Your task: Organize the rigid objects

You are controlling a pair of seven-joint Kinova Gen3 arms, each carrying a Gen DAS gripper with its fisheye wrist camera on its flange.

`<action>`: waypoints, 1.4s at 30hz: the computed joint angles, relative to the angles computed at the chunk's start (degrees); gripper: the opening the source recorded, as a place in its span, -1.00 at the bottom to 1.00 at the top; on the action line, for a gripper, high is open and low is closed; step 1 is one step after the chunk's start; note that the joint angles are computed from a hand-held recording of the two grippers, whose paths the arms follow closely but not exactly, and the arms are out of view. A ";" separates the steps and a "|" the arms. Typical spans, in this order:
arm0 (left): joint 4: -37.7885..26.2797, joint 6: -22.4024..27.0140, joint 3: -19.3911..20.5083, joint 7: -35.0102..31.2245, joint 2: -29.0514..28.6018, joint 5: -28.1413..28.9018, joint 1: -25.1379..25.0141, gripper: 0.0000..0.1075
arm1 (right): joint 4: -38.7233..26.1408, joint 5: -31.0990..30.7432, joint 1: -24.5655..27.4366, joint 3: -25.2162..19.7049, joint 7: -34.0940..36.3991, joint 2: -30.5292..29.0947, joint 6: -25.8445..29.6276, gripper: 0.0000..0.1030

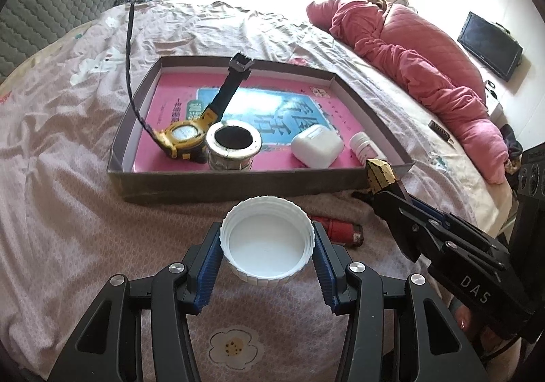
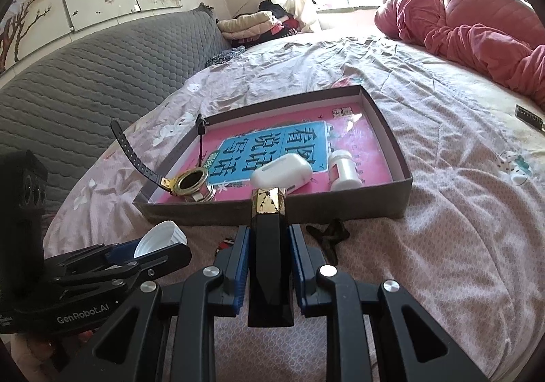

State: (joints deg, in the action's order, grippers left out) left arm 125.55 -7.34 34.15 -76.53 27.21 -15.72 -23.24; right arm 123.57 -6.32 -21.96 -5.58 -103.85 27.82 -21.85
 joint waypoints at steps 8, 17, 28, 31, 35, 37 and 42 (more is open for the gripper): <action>-1.34 0.41 -0.40 0.29 -0.67 0.80 1.38 -0.04 | 1.15 -2.84 -2.43 2.46 3.29 -0.79 -2.23 -0.55; -3.22 1.38 -0.63 -0.62 -0.79 1.41 2.64 -0.04 | 1.86 -3.95 -1.89 2.27 4.52 -1.01 -4.60 -0.55; -6.09 2.37 -0.45 -2.91 0.20 2.76 4.00 -0.04 | 2.64 -4.84 -1.36 2.23 5.48 -0.59 -9.00 -0.55; -7.27 3.12 -0.97 -4.00 0.58 3.56 4.96 -0.04 | 1.83 -4.30 -0.79 1.84 5.55 -0.03 -9.13 -0.55; -9.27 4.43 -1.73 -5.72 1.41 5.10 6.12 -0.04 | 1.07 -3.82 -0.67 1.93 6.06 0.65 -10.04 -0.55; -10.00 4.93 -1.66 -6.68 1.75 6.01 6.09 -0.04 | 0.93 -4.12 -1.04 2.33 6.91 0.92 -10.75 -0.55; -11.92 5.83 -2.05 -8.86 2.77 8.49 6.73 -0.04 | 0.40 -3.69 0.10 1.83 6.74 1.43 -11.32 -0.55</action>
